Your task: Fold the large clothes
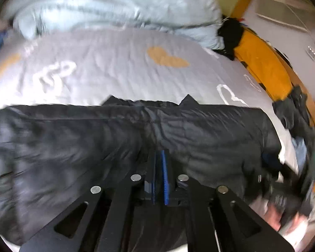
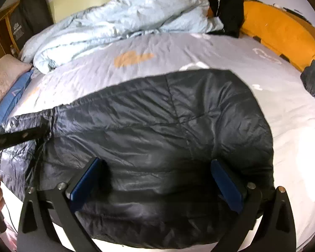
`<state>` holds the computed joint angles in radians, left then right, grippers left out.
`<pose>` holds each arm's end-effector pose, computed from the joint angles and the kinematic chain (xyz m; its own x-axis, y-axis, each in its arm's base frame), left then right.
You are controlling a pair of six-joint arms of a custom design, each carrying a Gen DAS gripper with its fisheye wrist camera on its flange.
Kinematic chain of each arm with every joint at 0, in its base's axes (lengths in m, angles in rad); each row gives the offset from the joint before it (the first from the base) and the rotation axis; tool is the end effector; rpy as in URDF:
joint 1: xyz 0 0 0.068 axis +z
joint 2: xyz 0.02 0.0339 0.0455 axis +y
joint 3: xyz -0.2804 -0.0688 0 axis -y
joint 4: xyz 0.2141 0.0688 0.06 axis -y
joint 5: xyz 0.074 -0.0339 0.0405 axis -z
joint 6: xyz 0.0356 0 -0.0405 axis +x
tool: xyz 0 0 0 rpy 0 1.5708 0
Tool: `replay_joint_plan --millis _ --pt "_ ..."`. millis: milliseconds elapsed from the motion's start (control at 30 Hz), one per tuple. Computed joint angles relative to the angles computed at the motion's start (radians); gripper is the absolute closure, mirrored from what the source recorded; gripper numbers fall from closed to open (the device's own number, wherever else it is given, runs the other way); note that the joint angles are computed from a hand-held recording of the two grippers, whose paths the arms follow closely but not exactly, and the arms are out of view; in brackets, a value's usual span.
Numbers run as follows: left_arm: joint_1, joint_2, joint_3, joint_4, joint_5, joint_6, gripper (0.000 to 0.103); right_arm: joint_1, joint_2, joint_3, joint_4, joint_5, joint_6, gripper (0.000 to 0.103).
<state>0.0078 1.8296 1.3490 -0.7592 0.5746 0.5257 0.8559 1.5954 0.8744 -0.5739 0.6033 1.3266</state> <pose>0.3432 -0.0167 0.2405 -0.7326 0.4155 -0.5390 0.6217 0.7309 -0.2815 0.1827 0.1797 0.1981 -0.6576 0.4614 -0.5956 0.4862 0.8638 0.1323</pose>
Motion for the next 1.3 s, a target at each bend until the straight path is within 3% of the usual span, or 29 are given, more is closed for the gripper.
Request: replay_joint_plan --millis 100,200,267,400,433,567,700,800,1000,1300 --pt "0.104 -0.082 -0.039 -0.008 0.054 0.108 0.084 0.025 -0.032 -0.001 -0.011 0.030 0.023 0.000" --pt "0.204 -0.157 -0.094 0.049 0.115 0.186 0.062 0.064 -0.042 0.020 -0.059 0.080 0.057 0.000" --pt "0.277 -0.185 -0.127 0.086 0.186 0.220 0.047 0.098 -0.038 0.047 -0.109 0.120 0.079 0.000" --pt "0.414 -0.179 -0.167 0.160 0.329 0.227 0.028 0.178 -0.041 0.085 -0.190 0.211 0.135 0.000" --pt "0.429 -0.160 -0.150 0.144 0.341 0.227 0.020 0.203 -0.035 0.102 -0.223 0.244 0.158 0.000" --pt "0.458 -0.075 -0.016 -0.004 0.343 0.259 0.008 0.279 0.016 0.157 -0.377 0.340 0.343 0.000" --pt "0.460 -0.006 0.079 -0.152 0.324 0.318 0.007 0.337 0.018 0.140 -0.376 0.362 0.466 0.000" --pt "0.471 -0.039 0.028 -0.107 0.317 0.328 0.007 0.362 0.063 0.175 -0.438 0.360 0.537 0.000" --pt "0.491 -0.049 0.014 -0.138 0.330 0.382 0.007 0.388 0.098 0.211 -0.485 0.372 0.559 0.000" --pt "0.494 -0.079 -0.026 -0.080 0.327 0.351 0.005 0.393 0.089 0.190 -0.454 0.365 0.560 0.000"
